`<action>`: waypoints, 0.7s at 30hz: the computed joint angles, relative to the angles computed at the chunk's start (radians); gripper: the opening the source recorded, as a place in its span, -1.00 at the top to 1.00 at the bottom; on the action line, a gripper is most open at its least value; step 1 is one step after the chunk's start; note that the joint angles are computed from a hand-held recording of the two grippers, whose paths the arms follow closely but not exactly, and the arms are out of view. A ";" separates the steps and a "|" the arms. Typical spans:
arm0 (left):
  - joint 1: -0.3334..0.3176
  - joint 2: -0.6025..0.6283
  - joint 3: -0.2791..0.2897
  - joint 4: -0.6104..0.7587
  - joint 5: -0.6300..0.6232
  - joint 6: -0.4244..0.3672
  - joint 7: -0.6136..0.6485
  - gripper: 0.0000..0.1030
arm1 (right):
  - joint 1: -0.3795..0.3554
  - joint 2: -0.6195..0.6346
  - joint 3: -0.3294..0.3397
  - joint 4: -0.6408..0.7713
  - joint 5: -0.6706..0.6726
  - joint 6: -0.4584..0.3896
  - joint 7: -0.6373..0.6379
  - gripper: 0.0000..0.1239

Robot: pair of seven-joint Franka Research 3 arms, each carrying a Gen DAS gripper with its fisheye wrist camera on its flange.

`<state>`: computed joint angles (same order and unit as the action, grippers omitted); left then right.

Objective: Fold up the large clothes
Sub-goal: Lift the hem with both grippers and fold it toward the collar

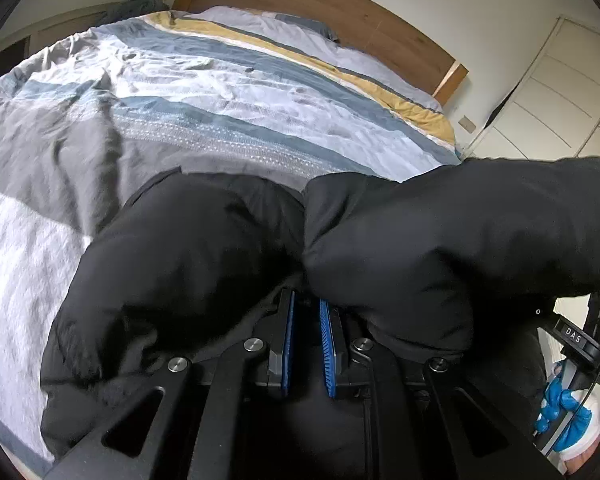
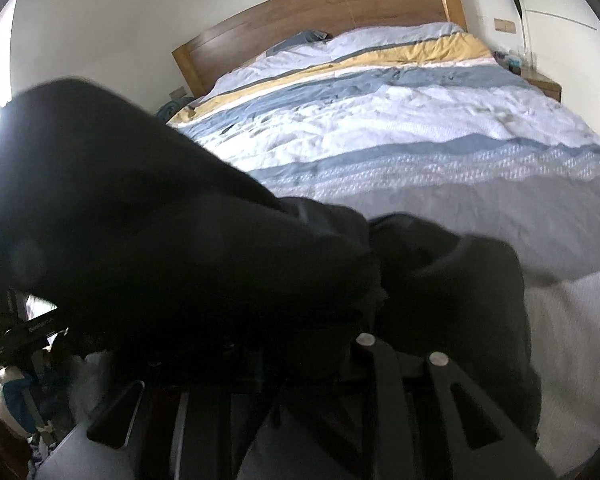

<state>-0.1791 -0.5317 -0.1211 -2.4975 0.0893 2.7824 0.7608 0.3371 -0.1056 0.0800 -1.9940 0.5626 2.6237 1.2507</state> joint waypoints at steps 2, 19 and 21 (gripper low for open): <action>0.005 0.004 0.002 -0.005 -0.003 0.016 -0.010 0.73 | -0.002 0.016 0.003 0.012 -0.019 0.018 0.008 0.65; -0.029 -0.097 -0.004 -0.067 -0.012 -0.021 -0.032 0.16 | 0.001 -0.074 -0.021 -0.074 0.053 -0.026 -0.094 0.42; -0.030 -0.118 -0.007 -0.076 -0.012 -0.031 -0.040 -0.05 | -0.002 -0.091 -0.025 -0.081 0.047 -0.045 -0.102 0.33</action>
